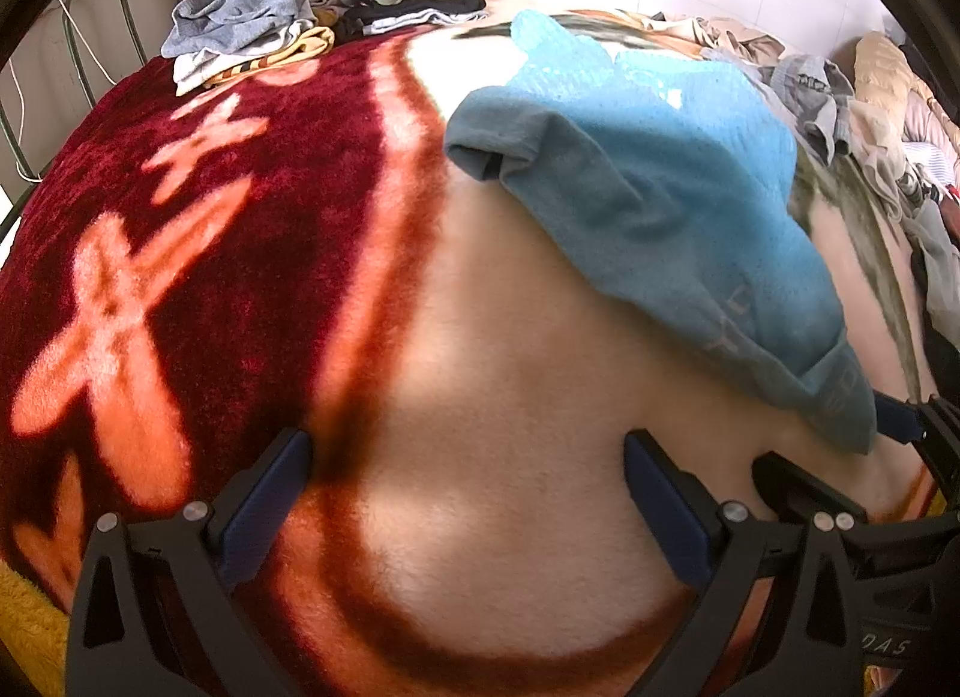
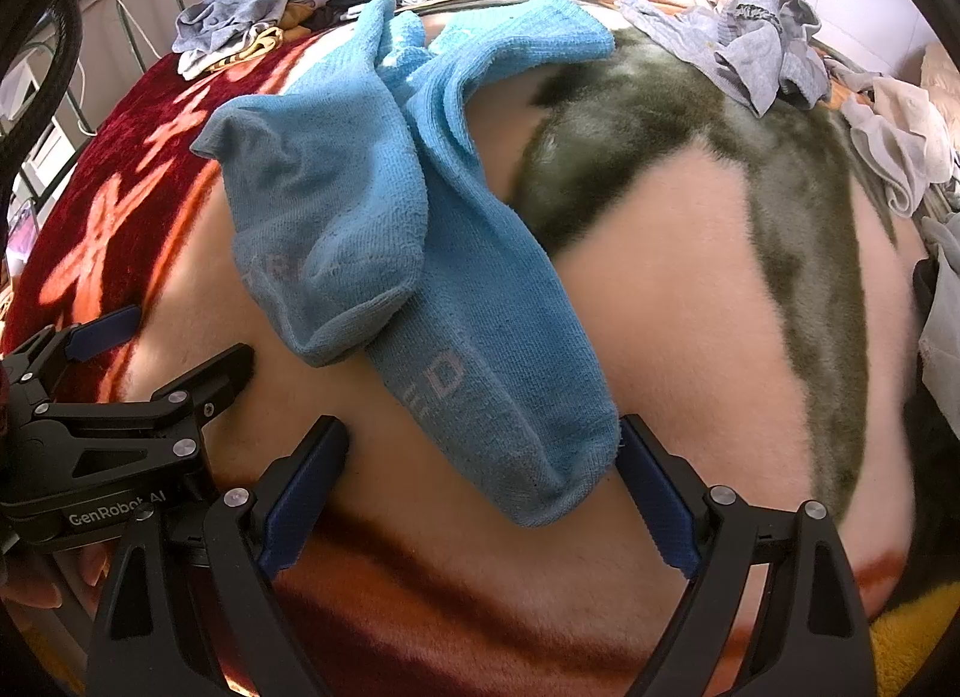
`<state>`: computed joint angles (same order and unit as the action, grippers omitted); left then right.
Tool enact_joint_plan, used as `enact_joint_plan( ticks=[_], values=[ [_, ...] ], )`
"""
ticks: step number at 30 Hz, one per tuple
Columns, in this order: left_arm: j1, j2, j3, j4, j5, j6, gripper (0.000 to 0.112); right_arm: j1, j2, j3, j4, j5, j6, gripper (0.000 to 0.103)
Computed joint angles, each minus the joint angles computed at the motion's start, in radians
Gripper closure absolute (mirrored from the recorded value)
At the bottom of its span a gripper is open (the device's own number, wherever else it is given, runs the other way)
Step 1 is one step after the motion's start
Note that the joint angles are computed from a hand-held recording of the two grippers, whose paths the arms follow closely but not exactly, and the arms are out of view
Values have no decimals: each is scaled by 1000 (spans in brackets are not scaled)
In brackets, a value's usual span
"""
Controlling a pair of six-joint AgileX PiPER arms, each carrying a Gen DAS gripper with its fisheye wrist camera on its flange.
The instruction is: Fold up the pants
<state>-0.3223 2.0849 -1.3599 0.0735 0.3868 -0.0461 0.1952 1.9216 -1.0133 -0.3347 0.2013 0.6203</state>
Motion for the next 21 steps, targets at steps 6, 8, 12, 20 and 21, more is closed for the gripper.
enact_joint_plan(
  ticks=[6,8,12,20,21],
  values=[
    [1,0,1,-6,-2,5,10,1,1,0,-14,-1,16,11],
    [2,0,2,-10,-4,9,10,1,1,-1,-11,0,11,11],
    [4,-3,8,-21,-10,22,10,1,1,0,-21,-3,24,10],
    [11,-18,25,-51,-21,70,10,1,4,9,-9,-26,12,8],
    [11,-21,26,-50,-21,72,10,4,3,9,-29,-25,32,8]
  ],
)
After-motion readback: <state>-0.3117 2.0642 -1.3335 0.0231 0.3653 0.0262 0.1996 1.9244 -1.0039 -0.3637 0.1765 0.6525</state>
